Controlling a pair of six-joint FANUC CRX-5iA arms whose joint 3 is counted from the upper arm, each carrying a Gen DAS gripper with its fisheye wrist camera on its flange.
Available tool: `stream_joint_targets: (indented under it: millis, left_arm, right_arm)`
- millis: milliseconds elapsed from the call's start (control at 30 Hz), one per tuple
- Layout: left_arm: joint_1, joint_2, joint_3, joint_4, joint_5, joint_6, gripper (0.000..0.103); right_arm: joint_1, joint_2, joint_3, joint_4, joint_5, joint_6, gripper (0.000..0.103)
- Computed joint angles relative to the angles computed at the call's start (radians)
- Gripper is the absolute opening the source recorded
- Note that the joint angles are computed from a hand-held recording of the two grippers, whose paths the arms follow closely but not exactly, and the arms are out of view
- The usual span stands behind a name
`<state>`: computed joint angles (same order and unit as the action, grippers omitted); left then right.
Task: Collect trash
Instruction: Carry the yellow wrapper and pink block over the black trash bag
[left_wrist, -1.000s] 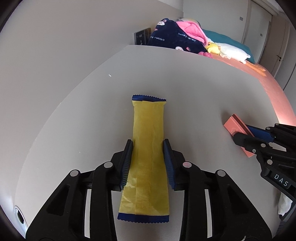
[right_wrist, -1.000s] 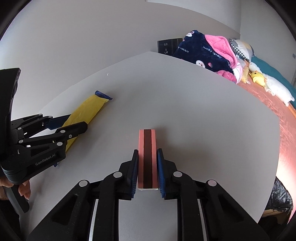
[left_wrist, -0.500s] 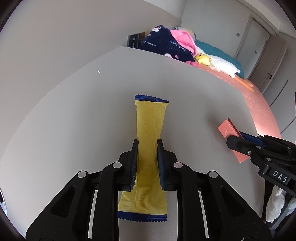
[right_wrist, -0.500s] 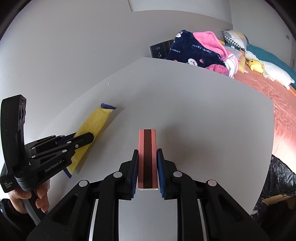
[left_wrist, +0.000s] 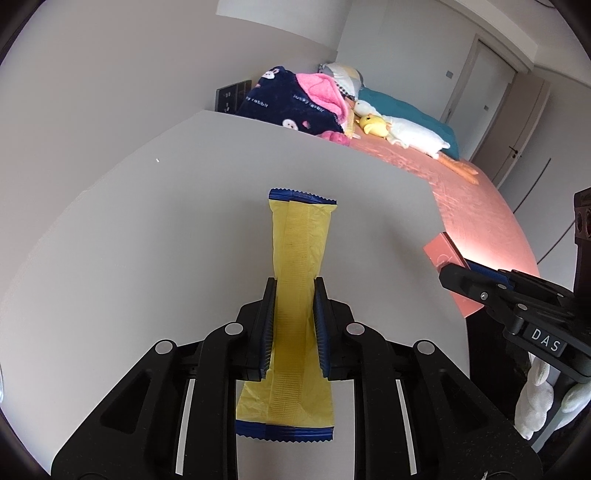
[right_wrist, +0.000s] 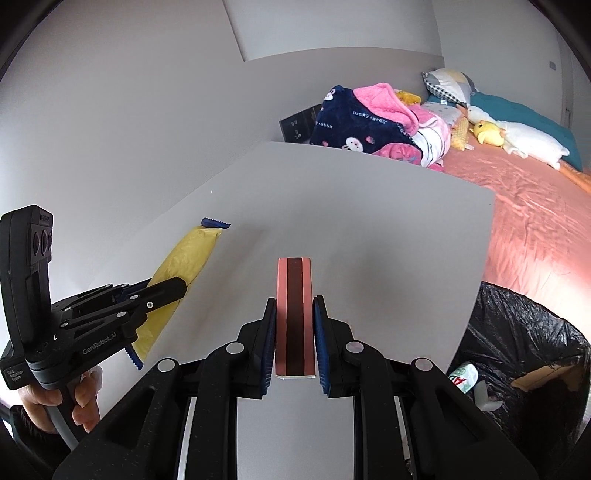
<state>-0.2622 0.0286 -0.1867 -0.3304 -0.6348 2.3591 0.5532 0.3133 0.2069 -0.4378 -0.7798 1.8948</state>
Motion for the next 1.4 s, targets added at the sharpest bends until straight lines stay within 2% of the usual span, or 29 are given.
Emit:
stream_joint_targets:
  millis: [633, 1400]
  left_arm:
    - [-0.142, 0.063, 0.121, -0.015, -0.02, 0.015, 0.019]
    - [-0.214, 0.265, 0.33, 0.129, -0.006, -0.176, 0.019]
  right_arm:
    - [-0.109, -0.148, -0.143, -0.055, 0.045, 0.054, 0.021]
    - [-0.264, -0.189, -0.186, -0.072, 0.074, 0.047, 0.021]
